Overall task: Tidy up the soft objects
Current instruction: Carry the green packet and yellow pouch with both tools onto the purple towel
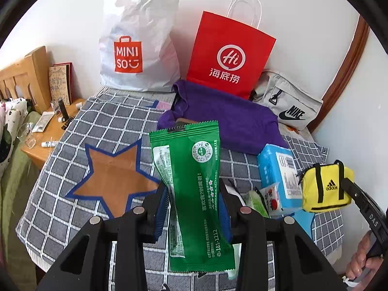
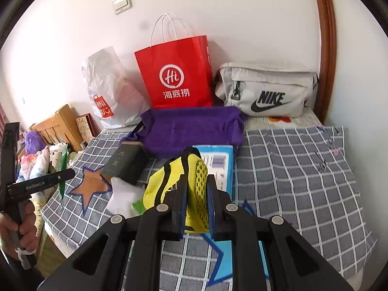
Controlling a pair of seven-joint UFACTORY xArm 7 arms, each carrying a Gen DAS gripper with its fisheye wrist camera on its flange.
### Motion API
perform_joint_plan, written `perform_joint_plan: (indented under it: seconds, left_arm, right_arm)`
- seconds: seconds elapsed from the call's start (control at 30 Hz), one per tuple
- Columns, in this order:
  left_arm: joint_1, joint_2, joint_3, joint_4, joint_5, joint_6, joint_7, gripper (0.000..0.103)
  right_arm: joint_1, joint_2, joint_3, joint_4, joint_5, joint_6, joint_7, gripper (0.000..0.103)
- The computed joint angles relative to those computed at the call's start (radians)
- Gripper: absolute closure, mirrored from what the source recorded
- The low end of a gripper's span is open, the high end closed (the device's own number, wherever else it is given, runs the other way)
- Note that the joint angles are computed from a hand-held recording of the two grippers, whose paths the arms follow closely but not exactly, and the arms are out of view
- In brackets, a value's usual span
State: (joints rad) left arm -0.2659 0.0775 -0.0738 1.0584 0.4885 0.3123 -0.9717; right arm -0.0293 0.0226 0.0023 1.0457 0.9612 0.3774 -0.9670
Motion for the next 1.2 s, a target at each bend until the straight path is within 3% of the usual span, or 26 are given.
perform_joint_plan:
  seconds: [0.63, 1.2]
  left_arm:
    - [-0.034, 0.246, 0.045, 0.353, -0.167, 0.103, 0.238, 0.068]
    - [-0.049, 0.597, 0.083, 0.866, -0.285, 0.285, 0.403, 0.068]
  right_arm:
    - [-0.064, 0.323, 0.127, 0.417, -0.227, 0.021, 0.233, 0.088]
    - [-0.087, 0.683, 0.187, 0.894, -0.466, 0.113, 0.439, 0.088]
